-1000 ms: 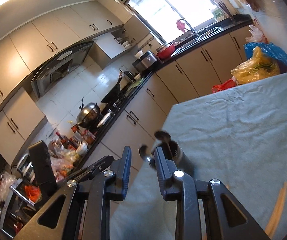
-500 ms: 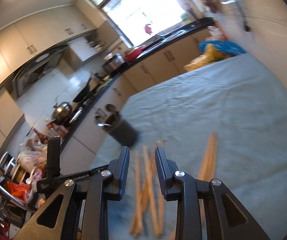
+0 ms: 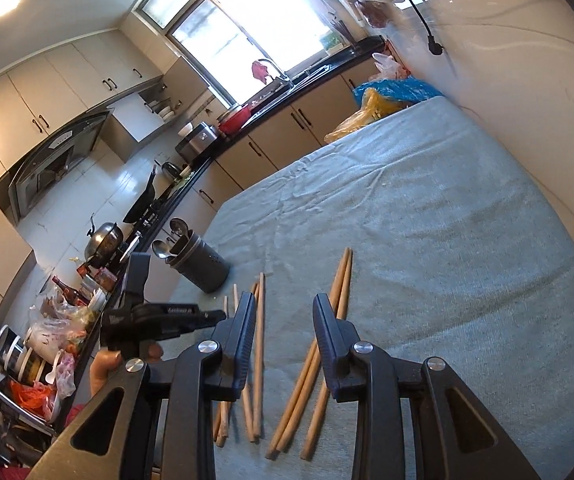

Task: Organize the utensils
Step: 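Grasp a wooden chopstick with the left gripper while the right gripper grasps another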

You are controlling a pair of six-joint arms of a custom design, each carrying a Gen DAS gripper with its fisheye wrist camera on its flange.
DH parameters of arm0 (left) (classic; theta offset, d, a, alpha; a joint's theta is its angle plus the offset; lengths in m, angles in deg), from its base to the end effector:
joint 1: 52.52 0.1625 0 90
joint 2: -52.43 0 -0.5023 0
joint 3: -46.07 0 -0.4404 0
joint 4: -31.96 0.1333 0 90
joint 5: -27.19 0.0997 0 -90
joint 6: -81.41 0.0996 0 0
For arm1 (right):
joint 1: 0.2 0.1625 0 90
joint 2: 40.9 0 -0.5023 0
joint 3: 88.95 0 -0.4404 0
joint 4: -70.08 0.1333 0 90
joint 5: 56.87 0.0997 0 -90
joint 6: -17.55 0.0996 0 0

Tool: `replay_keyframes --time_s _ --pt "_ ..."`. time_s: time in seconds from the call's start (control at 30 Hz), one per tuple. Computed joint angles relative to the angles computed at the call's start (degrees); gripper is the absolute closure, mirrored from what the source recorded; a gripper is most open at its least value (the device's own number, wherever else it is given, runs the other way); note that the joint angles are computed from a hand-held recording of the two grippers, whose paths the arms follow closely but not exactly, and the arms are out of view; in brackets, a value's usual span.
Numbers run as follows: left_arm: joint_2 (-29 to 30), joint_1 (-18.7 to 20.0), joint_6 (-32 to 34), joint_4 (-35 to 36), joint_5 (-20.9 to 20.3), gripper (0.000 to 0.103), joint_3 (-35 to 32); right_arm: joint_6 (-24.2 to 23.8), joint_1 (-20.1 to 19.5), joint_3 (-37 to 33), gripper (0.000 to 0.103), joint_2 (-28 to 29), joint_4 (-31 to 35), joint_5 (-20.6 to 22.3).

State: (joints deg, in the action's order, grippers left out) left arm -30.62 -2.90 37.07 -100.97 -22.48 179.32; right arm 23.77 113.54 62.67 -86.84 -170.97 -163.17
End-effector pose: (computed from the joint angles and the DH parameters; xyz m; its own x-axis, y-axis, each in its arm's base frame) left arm -0.1292 -0.4572 0.2348 -0.8265 -0.1303 -0.5476 0.0908 0.9292 -0.3582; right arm 0.2447 -0.2948 0.1032 -0.9840 -0.1327 0.1189 -0.1773 0.6613 -0.7288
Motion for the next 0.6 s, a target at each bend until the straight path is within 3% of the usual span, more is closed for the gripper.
replay_keyframes --time_s 0.13,0.23,0.33,0.43,0.6 --pt "1.7 0.6 0.8 -0.7 0.1 0.090 -1.0 0.6 -1.0 0.0 0.071 0.0 0.7 0.0" --pt "2.1 -0.2 1.2 0.8 1.7 0.094 -1.0 1.9 -0.6 -0.9 0.071 -1.2 4.8 -2.8" --pt "1.1 -0.9 2.4 1.9 2.4 0.097 -0.1 4.1 -1.2 -3.2 0.071 -4.0 15.5 -5.6" --pt "-0.2 -1.2 3.9 1.7 2.6 0.097 1.0 5.9 -1.9 -6.9 0.078 -5.6 26.6 -8.8" --pt "-1.5 -1.7 6.0 1.1 3.0 0.097 2.3 6.5 -1.8 -13.9 0.079 -4.4 41.5 -12.2"
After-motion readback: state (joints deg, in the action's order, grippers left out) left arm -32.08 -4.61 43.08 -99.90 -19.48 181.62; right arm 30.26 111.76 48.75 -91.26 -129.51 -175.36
